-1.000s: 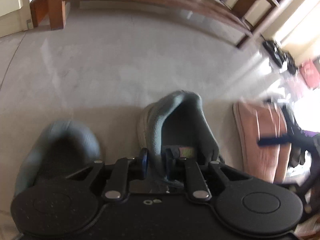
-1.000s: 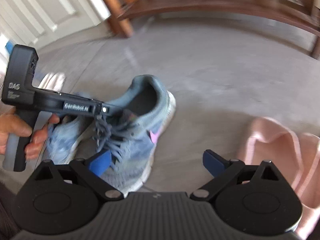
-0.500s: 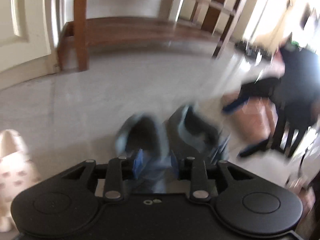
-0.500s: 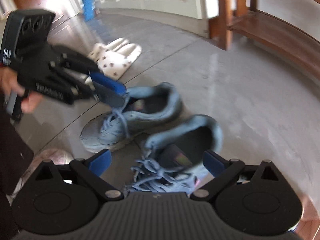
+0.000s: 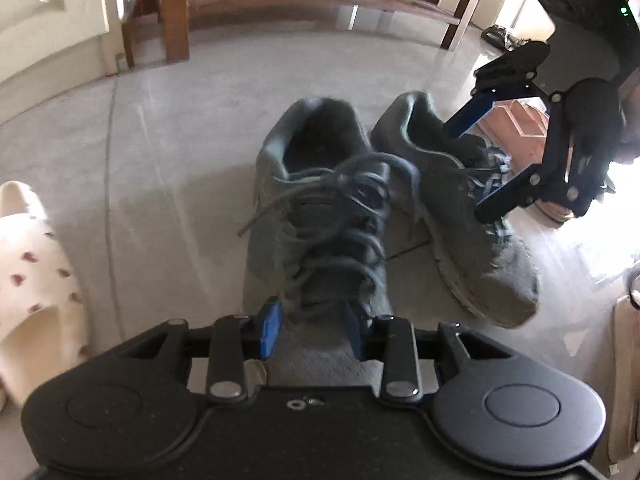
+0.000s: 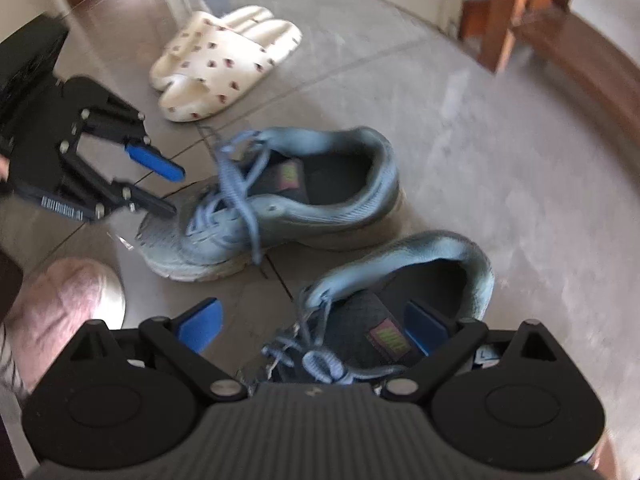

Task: Organize scattered shoes
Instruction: 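Push the sneakers together with the right tool to align them, then move both tools back toward the shoe rack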

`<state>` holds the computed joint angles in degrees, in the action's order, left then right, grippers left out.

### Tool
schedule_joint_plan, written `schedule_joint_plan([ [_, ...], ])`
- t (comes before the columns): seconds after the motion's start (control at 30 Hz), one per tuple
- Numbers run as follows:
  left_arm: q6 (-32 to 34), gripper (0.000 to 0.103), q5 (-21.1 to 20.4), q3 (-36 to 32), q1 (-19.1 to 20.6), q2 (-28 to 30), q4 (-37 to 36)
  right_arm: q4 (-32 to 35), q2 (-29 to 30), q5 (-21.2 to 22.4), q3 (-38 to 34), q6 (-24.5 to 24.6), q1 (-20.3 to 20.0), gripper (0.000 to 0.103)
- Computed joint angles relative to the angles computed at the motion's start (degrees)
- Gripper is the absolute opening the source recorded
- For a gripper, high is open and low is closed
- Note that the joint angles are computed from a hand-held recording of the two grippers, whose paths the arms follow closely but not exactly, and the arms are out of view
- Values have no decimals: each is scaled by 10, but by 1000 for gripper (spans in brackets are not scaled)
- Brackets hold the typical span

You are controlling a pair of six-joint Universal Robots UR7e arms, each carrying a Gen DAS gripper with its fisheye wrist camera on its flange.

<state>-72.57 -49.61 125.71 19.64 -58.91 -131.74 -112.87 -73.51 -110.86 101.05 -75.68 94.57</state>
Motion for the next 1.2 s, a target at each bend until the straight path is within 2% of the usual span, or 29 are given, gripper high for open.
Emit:
schedule_joint_plan([
  [0.03,5,33,8,6,2,7,-29,-35,2,-16,13,-15,0,98],
  [0.1,16,33,24,12,8,22,-85,-86,2,-21,32,-57,-4,96],
  [0.2,62,33,43,1,32,63,-177,-90,11,-7,24,-69,-8,95],
  [0.27,128,34,51,-20,50,88,-216,-82,17,4,13,-80,-8,88],
  [0.47,271,35,54,-66,104,131,-311,-131,45,35,-16,-163,-10,84],
  [0.57,298,36,62,-88,123,143,-323,-128,73,50,-57,-168,-16,84],
  [0.67,280,36,70,-93,124,144,-334,-133,101,64,-96,-156,-22,84],
  [0.77,217,38,80,-70,106,127,-339,-116,97,78,-109,-127,-26,85],
  [0.87,146,38,88,-52,82,106,-296,-98,64,109,-101,-107,-39,85],
  [0.93,134,38,83,-53,75,101,-291,-77,35,139,-95,-70,-56,85],
  [1.03,198,38,67,-87,72,107,-291,-73,-11,185,-74,-12,-88,86],
  [1.1,299,39,47,-142,79,124,-283,-102,-45,214,-50,16,-115,86],
  [1.13,350,39,35,-175,85,135,-272,-138,-73,245,-28,33,-141,87],
  [1.2,423,41,14,-239,95,158,-238,-173,-92,273,-14,51,-160,89],
])
